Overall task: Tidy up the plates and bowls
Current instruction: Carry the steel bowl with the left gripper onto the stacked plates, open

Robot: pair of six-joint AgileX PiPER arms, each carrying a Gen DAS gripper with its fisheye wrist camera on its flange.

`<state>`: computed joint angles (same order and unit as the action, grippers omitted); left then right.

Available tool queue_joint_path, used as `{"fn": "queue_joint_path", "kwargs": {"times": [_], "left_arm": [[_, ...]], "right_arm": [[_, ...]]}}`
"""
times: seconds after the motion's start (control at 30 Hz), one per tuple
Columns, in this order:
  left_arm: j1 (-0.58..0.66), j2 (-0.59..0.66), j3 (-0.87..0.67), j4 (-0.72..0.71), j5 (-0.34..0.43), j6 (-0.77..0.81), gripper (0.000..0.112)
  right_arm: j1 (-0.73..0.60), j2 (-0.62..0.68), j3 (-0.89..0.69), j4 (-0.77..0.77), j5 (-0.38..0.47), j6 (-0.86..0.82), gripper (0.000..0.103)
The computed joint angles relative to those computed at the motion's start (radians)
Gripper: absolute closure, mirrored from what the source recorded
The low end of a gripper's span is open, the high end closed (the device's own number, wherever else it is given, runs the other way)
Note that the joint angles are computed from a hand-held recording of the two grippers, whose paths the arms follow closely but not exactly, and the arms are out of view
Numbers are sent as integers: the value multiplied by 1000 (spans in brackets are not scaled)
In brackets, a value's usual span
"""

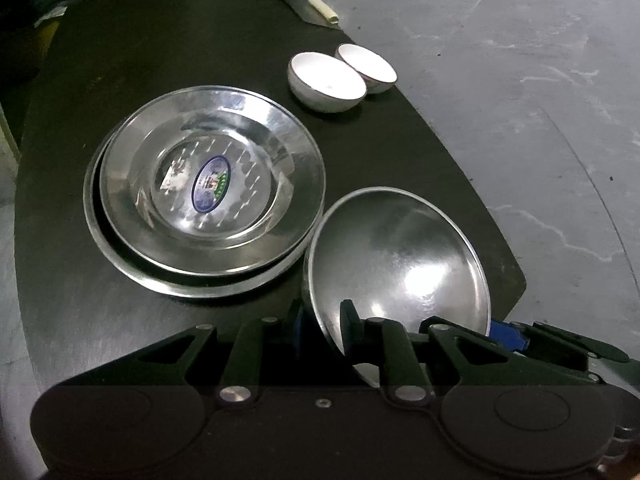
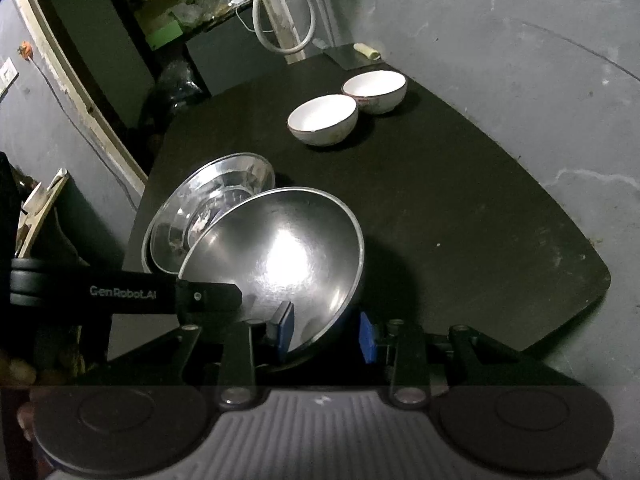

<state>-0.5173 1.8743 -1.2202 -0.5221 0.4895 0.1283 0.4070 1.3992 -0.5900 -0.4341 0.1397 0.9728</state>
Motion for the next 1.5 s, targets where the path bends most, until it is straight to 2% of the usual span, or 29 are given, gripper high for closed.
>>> {"fn": "queue_joint_path", "kwargs": {"times": [0.17,0.43,0.73,0.8,0.9,1.13,1.2,1.4,1.5], "left_arm": [[-4,12,1,30,-6,-41,93],[-19,20,-2,79,1,-71,94],[-32,8,16,98,-6,-89,90],[-35,-1,22,118,-9,-105,71],[-33,-45,56,146,-17,-119,46],[-16,-199,164,204,-44,-146,24],[-8,-249,196,215,-65,-147,12],[-1,-391,273,295,-154,-212,10],[-4,-451,305,375,-229,-287,10]], "right_arm": [[-7,35,-26,133,-3,-137,62],[-6,34,-28,145,7,-143,60],[-20,27,-8,249,-3,-239,57],[-19,23,-4,215,-2,-201,50],[-8,0,2,68,15,-56,40],[18,-82,-11,-132,116,132,19],[39,-108,-22,-202,161,201,12],[121,-192,-80,-293,314,260,1],[177,-221,-107,-389,374,319,0]]}}
